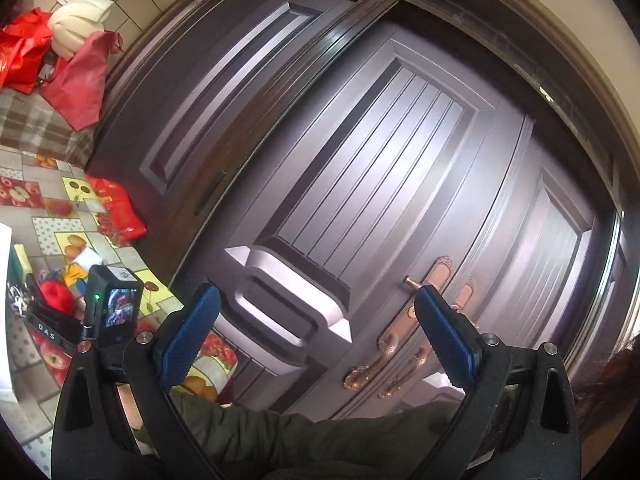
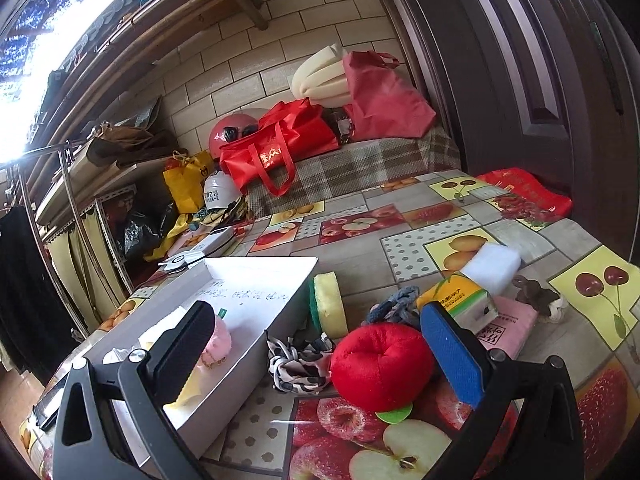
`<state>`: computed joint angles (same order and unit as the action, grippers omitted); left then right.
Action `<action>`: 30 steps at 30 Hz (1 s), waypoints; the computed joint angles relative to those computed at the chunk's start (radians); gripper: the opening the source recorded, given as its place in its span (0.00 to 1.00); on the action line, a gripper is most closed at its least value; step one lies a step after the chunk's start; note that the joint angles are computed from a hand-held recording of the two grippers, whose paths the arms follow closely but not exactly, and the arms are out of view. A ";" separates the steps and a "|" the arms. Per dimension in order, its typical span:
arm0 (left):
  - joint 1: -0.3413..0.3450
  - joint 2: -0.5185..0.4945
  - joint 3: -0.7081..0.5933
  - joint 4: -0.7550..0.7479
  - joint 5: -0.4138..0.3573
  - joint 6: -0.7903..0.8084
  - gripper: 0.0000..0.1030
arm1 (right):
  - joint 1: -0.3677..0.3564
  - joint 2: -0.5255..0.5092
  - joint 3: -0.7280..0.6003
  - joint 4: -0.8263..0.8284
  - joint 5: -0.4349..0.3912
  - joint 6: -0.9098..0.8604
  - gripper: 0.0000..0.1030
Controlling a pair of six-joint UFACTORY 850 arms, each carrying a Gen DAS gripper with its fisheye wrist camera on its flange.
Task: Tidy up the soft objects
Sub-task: 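Withdraw both tools from the box back toward the remaining pile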
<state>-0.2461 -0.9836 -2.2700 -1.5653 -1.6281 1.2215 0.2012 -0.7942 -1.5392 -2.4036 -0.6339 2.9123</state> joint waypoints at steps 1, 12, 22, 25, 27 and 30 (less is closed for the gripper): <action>0.003 0.026 0.047 0.000 0.015 0.029 0.96 | -0.002 -0.001 -0.002 0.000 0.003 0.000 1.00; -0.005 -0.012 -0.008 0.034 -0.031 -0.005 0.96 | -0.005 -0.002 -0.004 -0.003 0.011 0.005 1.00; -0.007 0.029 0.063 0.045 0.062 0.009 0.96 | -0.008 -0.004 -0.003 -0.007 0.013 0.012 1.00; -0.011 0.064 0.118 0.051 0.096 0.076 0.96 | -0.009 -0.003 -0.001 -0.013 0.008 0.020 1.00; -0.017 0.102 0.176 0.058 0.195 0.132 0.96 | -0.010 0.000 0.007 -0.022 -0.003 0.034 1.00; -0.024 0.113 0.215 0.018 0.387 0.226 0.96 | -0.012 0.012 0.026 -0.028 -0.010 0.053 1.00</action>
